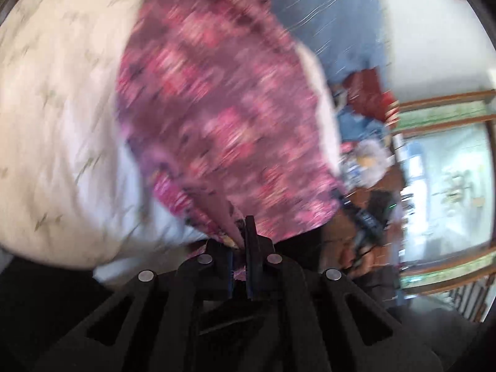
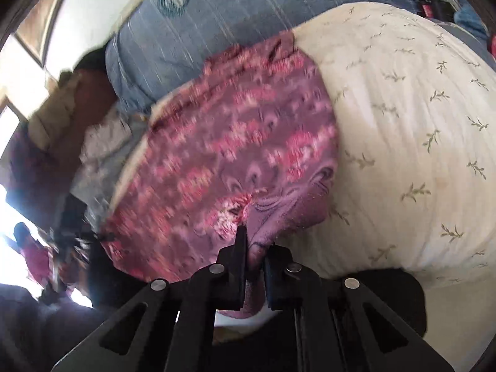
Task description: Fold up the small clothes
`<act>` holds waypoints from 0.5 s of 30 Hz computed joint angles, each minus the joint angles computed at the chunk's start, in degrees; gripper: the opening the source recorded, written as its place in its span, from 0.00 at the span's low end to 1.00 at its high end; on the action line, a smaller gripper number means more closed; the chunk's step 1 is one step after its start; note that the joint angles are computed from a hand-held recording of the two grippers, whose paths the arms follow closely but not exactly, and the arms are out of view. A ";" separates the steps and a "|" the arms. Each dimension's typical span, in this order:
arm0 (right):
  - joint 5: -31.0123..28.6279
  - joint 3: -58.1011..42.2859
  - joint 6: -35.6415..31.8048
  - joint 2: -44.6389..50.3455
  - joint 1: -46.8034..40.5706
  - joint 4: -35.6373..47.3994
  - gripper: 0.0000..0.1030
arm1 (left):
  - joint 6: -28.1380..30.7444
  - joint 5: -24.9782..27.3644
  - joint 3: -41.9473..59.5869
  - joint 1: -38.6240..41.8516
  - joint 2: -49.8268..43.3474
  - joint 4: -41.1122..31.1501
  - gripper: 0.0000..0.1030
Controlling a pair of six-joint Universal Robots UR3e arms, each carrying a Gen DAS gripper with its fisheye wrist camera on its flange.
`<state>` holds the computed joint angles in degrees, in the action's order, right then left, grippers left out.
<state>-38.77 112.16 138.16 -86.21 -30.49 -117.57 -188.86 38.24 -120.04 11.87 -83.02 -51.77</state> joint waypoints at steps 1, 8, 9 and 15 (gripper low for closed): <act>1.90 -1.20 -0.03 0.55 -0.51 1.70 0.08 | -0.66 -1.91 -0.05 0.88 -0.34 1.68 0.03; 12.35 -10.38 15.21 9.39 2.79 -5.75 0.08 | -10.81 -6.99 6.68 4.18 -10.26 17.36 0.03; 12.67 -12.20 19.28 11.40 3.95 -9.82 0.08 | -13.82 -6.55 8.24 3.47 -12.43 20.90 0.03; 14.51 -28.08 42.02 26.89 10.00 -27.88 0.08 | -22.19 -4.86 22.29 4.83 -25.03 27.93 0.03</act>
<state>-24.26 84.07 180.18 -59.32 -20.49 -145.45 -211.05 33.38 -97.75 16.70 -108.05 -23.84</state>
